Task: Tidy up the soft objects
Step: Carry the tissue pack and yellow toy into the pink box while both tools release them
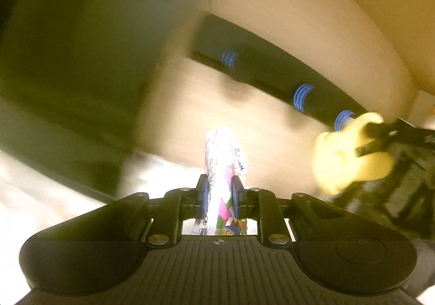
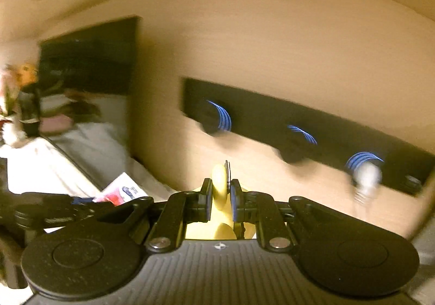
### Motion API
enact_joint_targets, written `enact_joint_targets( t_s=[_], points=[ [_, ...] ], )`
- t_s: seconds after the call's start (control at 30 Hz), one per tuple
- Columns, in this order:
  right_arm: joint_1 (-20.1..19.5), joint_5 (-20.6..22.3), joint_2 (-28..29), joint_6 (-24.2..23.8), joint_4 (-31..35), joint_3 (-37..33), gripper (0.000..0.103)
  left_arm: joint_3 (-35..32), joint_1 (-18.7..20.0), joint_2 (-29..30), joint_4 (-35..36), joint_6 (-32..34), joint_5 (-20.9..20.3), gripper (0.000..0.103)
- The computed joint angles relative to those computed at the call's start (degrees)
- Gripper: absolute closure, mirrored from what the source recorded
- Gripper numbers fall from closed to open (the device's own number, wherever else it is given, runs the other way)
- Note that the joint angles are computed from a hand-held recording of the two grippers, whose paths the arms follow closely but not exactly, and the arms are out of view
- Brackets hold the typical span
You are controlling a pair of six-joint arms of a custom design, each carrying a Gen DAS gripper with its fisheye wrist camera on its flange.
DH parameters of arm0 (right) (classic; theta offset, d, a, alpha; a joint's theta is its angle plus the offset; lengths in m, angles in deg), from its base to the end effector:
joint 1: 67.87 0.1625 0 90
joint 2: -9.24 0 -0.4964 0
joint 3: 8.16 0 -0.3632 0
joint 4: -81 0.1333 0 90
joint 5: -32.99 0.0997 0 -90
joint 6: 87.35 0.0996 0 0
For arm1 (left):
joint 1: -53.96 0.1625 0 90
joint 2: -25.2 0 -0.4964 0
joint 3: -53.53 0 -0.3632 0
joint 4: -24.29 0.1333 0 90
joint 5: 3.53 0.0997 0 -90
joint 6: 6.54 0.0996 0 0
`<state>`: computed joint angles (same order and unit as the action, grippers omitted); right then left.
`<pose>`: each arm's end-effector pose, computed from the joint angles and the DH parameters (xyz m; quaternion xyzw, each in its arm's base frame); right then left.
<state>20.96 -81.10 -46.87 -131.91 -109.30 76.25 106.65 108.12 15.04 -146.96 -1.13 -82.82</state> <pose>0.0781 -0.7156 0.4691 0.1785 -0.7805 0.4641 0.3789 -0.4000 -0.8131 -0.0125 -0.3027 -0.8911 0.3382 0.0006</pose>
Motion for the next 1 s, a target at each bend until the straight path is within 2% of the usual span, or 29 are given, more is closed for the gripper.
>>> enact_joint_targets(
  t_s=[0.07,0.17,0.3,0.4,0.47,0.5,0.57,0.77,0.93,1.0],
  points=[
    [-1.54,-0.89,-1.2,1.14,-0.44,1.24,0.09,-0.91,-0.98,1.67,1.37,-1.96,-1.34,0.083],
    [-4.11,-0.97,-2.68,5.35,1.69,2.03,0.09,-2.16,-1.97,4.33,3.68,-2.69,-2.71,0.083],
    [-7.16,-0.34,-3.15,12.96,9.25,1.09,0.09,-6.05,-3.03,9.25,7.3,-6.95,-0.43,0.081],
    [-9.0,-0.21,-1.77,18.15,14.14,-0.2,0.09,-13.71,-3.33,13.49,20.5,-11.52,5.11,0.08],
    [-9.8,-1.55,0.17,21.04,16.19,-1.15,0.09,-17.07,-2.91,15.2,26.71,-13.55,6.53,0.078],
    [-10.42,-1.9,0.87,22.56,18.39,-2.0,0.09,-15.88,-2.42,14.7,27.58,-14.51,5.49,0.077],
    [-11.36,-2.96,2.37,24.58,21.75,-3.64,0.09,-11.8,-2.06,13.4,23.65,-14.44,4.02,0.076],
    [-12.46,-2.17,3.51,23.39,18.9,-3.07,0.089,-12.23,-2.91,12.66,24.11,-8.45,5.1,0.075],
    [-11.77,-3.45,4.41,19.63,17.09,-2.99,0.089,-7.4,-4.23,9.99,18.6,-1.52,7.47,0.075],
    [-11.18,-4.86,4.71,17.67,15.95,-2.87,0.089,-5.91,-4.29,9.15,17.25,-0.41,6.68,0.076]
  ],
)
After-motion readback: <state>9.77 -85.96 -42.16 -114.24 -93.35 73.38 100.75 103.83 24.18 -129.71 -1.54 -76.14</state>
